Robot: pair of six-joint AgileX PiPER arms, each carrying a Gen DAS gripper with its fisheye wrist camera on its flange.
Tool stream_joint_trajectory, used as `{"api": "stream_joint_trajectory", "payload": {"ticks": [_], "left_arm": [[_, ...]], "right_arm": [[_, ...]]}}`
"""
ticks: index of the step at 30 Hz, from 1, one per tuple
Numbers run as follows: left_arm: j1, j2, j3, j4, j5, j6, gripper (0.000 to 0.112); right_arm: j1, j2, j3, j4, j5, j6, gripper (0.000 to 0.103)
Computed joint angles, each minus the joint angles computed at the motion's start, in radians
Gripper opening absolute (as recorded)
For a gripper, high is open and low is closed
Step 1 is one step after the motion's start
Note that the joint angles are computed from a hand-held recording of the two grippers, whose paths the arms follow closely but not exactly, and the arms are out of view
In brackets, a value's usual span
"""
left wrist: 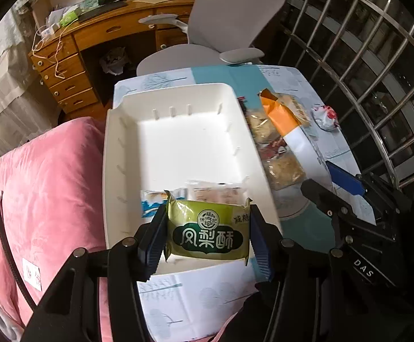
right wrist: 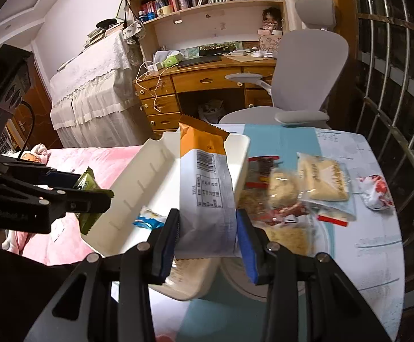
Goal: Organize snacks
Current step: 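Carry both snacks into the white tray and open both tools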
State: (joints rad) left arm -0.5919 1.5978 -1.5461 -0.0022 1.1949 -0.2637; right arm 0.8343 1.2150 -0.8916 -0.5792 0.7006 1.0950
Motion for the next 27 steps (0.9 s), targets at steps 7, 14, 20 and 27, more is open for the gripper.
{"api": "stream_joint_trajectory", "payload": {"ticks": [7, 14, 20, 27], "left_arm": [[0.108, -0.032, 0.073, -0.036, -0.045, 0.074, 0.053], [0.136, -0.030, 0.102, -0.053, -0.087, 0.103, 0.076], [0.130, -0.011, 0.093, -0.059, -0.084, 0.087, 0.077], [0.094, 0.023, 0.069, -0.055, -0.073, 0.043, 0.077]], "right_arm": [[0.034, 0.112, -0.075, -0.020, -0.024, 0.048, 0.040], [-0.012, 0.201, -0.127, 0.102, -0.047, -0.034, 0.041], [-0.062, 0.200, -0.105, 0.199, -0.044, -0.078, 0.048], [-0.098, 0.176, -0.064, 0.271, -0.035, -0.112, 0.049]]}}
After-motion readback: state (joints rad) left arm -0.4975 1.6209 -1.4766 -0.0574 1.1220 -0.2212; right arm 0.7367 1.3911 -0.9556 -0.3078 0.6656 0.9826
